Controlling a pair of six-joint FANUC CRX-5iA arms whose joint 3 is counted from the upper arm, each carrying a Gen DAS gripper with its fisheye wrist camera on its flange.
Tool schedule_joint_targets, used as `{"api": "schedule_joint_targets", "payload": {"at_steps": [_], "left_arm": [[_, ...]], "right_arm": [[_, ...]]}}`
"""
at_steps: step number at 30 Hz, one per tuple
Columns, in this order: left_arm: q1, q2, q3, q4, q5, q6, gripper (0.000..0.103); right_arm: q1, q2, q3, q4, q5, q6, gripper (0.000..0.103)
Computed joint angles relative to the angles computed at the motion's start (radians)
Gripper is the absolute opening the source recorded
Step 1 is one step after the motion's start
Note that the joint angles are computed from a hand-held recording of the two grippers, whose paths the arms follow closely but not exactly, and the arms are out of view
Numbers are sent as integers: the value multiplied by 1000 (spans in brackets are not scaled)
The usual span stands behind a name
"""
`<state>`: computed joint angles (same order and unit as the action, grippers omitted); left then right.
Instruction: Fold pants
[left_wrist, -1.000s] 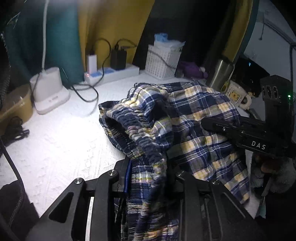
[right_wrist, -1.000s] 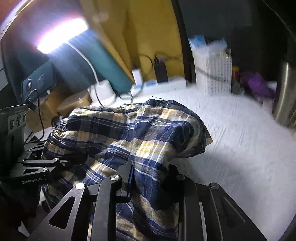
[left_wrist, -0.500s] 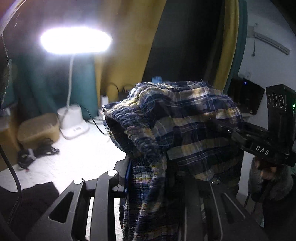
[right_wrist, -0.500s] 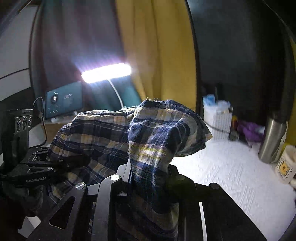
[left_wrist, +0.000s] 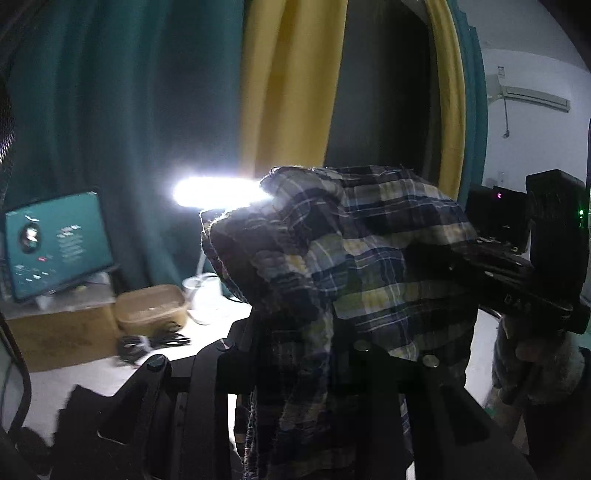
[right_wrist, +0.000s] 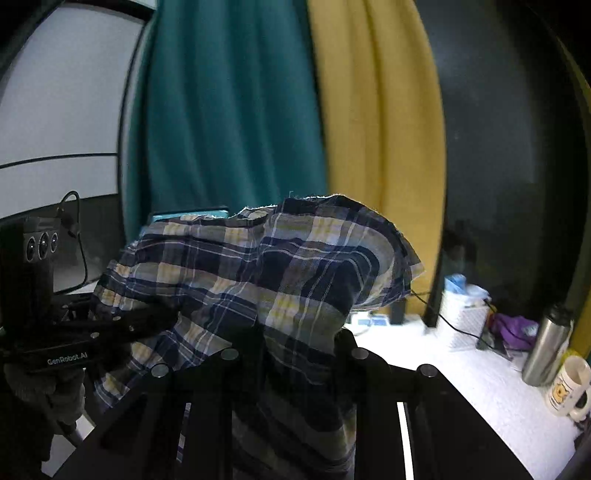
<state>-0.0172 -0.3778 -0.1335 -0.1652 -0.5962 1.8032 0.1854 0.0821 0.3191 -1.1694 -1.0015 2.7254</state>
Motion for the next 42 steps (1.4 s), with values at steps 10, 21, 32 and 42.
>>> {"api": "schedule_joint_targets", "payload": {"at_steps": [10,21,32,42], "left_arm": [[76,-78,-92,31,-71,-21,26],[280,37,-251,337,-74,-261,26],[332,112,-257,392,-127,-271,30],[342,119,-240,400,-166,-271,33]], "right_arm": [[91,0,-53,62,-2,-50,24],[254,207,6,288,44,-298,24],[337,356,131,562,62,-555,55],[330,367,123,690,114,-659,72]]}}
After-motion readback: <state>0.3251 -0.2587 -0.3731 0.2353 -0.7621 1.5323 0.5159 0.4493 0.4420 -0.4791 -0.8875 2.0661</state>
